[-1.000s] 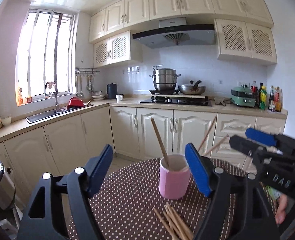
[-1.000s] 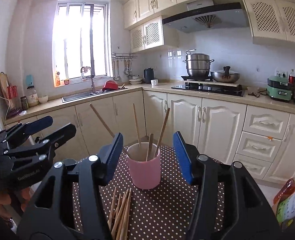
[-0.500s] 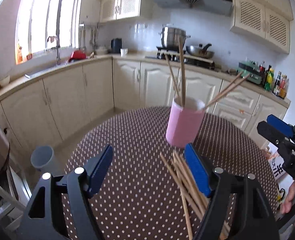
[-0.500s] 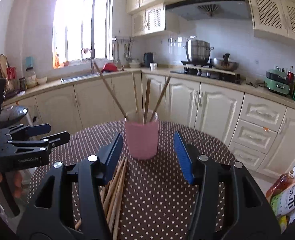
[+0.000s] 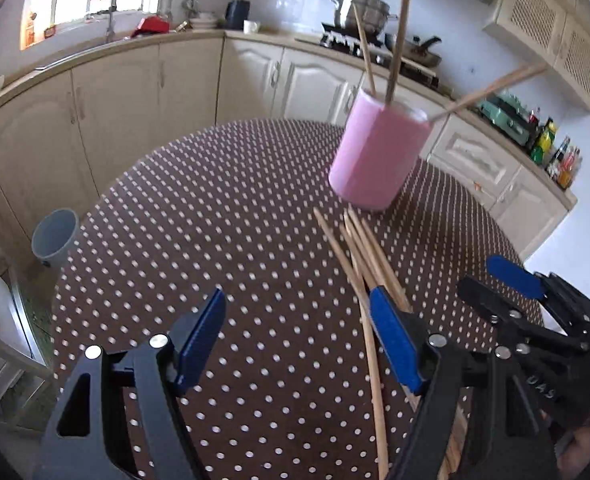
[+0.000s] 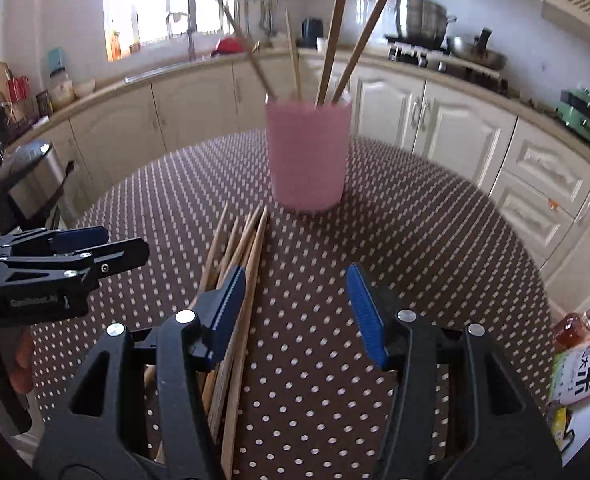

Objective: Organize utensils
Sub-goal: 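Move both open grippers back down to the loose chopsticks, then close the right gripper on one chopstick while the left gripper grasps another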

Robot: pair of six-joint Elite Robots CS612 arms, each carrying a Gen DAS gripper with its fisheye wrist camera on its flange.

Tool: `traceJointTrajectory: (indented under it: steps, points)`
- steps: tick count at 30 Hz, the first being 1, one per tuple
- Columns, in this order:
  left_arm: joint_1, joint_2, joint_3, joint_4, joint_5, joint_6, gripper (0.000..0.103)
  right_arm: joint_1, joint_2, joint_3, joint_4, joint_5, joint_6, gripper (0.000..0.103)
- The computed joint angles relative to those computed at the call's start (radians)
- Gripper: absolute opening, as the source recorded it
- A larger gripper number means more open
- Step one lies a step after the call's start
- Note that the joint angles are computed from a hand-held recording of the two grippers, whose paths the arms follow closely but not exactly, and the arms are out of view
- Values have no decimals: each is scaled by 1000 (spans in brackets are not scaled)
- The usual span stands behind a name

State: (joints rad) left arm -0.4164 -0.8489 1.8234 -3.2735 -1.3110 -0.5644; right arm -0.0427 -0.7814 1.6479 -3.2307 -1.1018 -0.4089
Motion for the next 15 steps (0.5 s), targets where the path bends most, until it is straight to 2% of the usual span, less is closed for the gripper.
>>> traceJointTrajectory:
  steps: [3,8,15]
  points:
    - [1,9,-17,43,-19,7,73,11,6,-12,52,-36,-12,53]
    - [3,20,-29,62,-31,-14,73,25,17,-34,106,-101,-26,53]
    - [-3,29,-35,85,-21,2,73,34,22,-49,164,-88,-51,53]
